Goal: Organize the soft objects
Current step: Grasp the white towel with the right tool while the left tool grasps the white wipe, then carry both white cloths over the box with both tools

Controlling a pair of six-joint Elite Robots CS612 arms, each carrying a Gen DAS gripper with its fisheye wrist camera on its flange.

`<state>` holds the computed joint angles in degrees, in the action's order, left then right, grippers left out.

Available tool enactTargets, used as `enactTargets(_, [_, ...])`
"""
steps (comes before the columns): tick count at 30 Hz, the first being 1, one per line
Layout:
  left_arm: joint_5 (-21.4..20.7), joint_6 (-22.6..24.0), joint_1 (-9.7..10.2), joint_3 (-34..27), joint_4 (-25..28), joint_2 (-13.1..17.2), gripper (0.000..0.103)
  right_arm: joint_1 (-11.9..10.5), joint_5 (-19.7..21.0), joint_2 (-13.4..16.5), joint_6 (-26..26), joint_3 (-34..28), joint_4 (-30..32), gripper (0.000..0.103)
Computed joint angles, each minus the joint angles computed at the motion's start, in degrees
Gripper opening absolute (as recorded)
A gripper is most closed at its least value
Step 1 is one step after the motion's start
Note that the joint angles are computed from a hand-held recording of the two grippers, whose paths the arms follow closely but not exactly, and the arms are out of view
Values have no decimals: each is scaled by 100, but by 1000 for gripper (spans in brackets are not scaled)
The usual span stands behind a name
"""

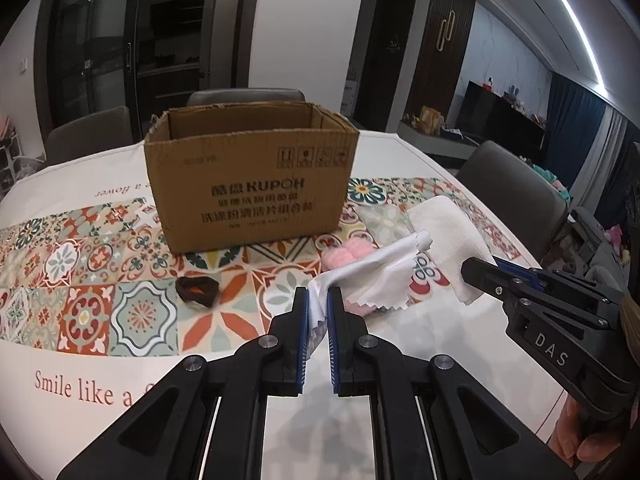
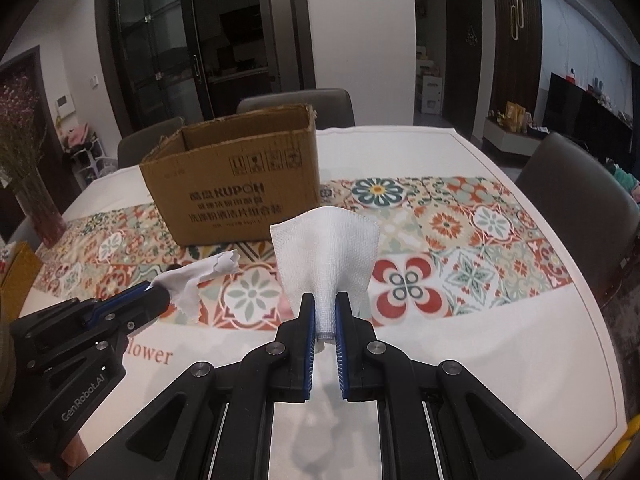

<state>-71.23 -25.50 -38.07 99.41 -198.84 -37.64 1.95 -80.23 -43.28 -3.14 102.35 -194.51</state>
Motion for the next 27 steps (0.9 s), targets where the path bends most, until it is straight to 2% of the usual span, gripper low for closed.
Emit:
enactTargets(13, [301, 86, 140, -49, -362, -93, 11, 111, 199, 33, 112, -318, -347, 11])
enactTargets(27, [688, 375, 275, -210, -578, -150, 11, 206, 343, 132, 90, -758, -491, 11])
